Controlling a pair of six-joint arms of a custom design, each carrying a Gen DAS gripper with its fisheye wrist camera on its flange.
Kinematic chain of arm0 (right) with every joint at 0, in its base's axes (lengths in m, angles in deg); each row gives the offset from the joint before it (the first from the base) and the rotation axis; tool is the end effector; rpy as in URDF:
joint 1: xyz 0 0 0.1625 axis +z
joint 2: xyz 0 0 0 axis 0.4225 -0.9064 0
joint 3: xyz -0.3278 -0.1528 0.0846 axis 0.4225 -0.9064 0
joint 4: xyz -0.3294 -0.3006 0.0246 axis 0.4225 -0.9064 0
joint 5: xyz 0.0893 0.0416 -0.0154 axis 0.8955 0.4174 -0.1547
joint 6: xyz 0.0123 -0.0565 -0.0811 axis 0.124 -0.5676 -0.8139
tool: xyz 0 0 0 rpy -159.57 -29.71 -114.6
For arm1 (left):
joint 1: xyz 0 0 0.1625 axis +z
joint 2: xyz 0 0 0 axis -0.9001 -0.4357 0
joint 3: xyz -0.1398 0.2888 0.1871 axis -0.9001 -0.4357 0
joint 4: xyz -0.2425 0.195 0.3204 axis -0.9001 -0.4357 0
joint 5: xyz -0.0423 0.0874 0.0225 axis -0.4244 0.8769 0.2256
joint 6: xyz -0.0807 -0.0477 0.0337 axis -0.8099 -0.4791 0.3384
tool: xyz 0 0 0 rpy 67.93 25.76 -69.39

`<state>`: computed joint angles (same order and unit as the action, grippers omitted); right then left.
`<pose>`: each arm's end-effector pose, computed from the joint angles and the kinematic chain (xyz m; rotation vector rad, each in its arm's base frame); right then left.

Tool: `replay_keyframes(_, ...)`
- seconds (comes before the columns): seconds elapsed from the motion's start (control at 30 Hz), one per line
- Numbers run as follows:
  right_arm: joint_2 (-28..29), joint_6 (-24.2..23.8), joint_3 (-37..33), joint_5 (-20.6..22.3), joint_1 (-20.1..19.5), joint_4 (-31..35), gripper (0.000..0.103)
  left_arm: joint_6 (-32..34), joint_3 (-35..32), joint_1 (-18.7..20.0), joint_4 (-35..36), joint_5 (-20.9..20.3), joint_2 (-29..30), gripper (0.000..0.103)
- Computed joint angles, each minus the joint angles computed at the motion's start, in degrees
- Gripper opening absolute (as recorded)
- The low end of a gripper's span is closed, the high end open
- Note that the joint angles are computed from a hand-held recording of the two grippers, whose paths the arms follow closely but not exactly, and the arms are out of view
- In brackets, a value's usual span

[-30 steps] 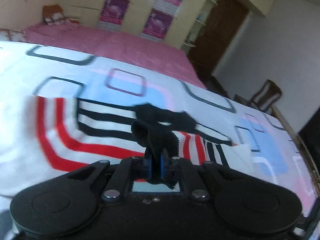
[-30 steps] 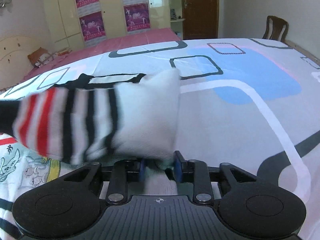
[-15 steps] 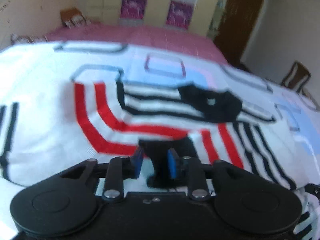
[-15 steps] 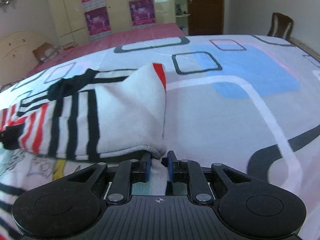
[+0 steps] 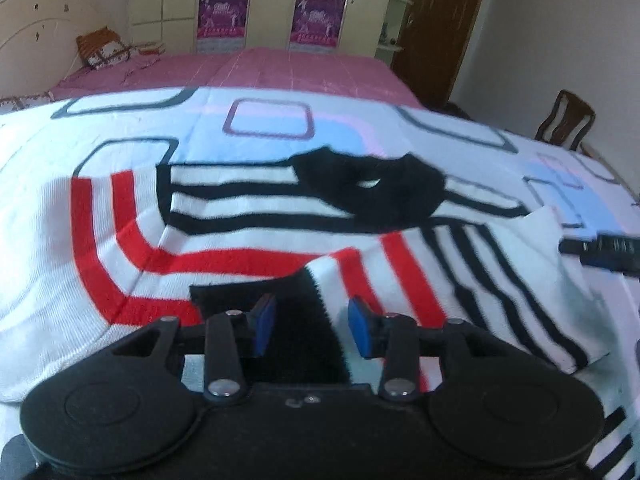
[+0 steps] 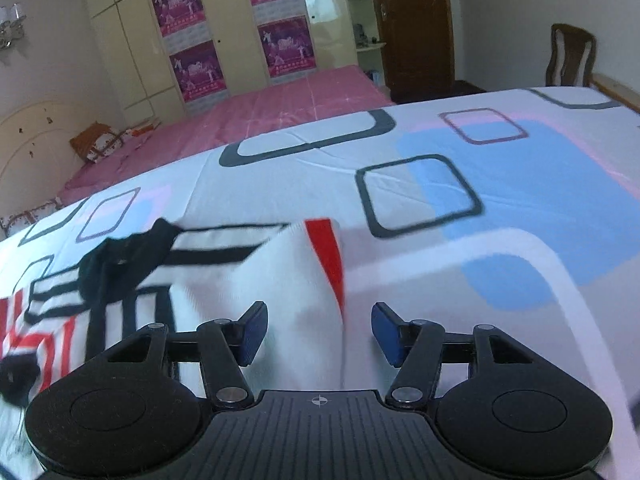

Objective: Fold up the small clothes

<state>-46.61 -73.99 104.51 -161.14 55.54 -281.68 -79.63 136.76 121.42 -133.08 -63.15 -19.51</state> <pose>0.0111 -0.5804 0.1571 0.2073 -2.4090 1.0300 -0.1056 -0.5457 0.0382 0.3439 2.3481 -0.8956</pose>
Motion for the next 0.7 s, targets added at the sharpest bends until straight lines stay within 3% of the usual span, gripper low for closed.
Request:
replay_keyframes(0.2,2.9,6.7,-6.1,2.4,-1.5,6.4,0.022,1.1,-0.2,0.1,-0.5,1.0,0.8,0.041)
replay_keyframes(0.3,3.2,4.2,-5.8,1.3,-1.1,3.7,0.011,1.2,0.0,0.0,-0.5,1.1,0.7,0.041)
replay_keyframes(0.37,5.2,0.7,-6.3,-3.1,-0.6,-1.9,0.009,1.1,0.1,0.1,-0.4,1.0,0.5,0.041)
replay_keyframes(0.43,5.2,0.6,-5.9,-2.4,-1.2,-2.5,0.009,1.4,0.0,0.1,-0.6,1.0,0.6,0.041)
replay_keyframes(0.57,6.2,-2.7,-6.2,-5.9,0.4,-5.2,0.01,0.5,0.0,0.0,0.7,1.4,0.1,0.041)
replay_keyframes(0.7,5.5,-6.2,-4.0,-3.1,1.7,-10.2,0.01,0.4,0.3,-0.7,1.1,2.3,-0.1,0.039)
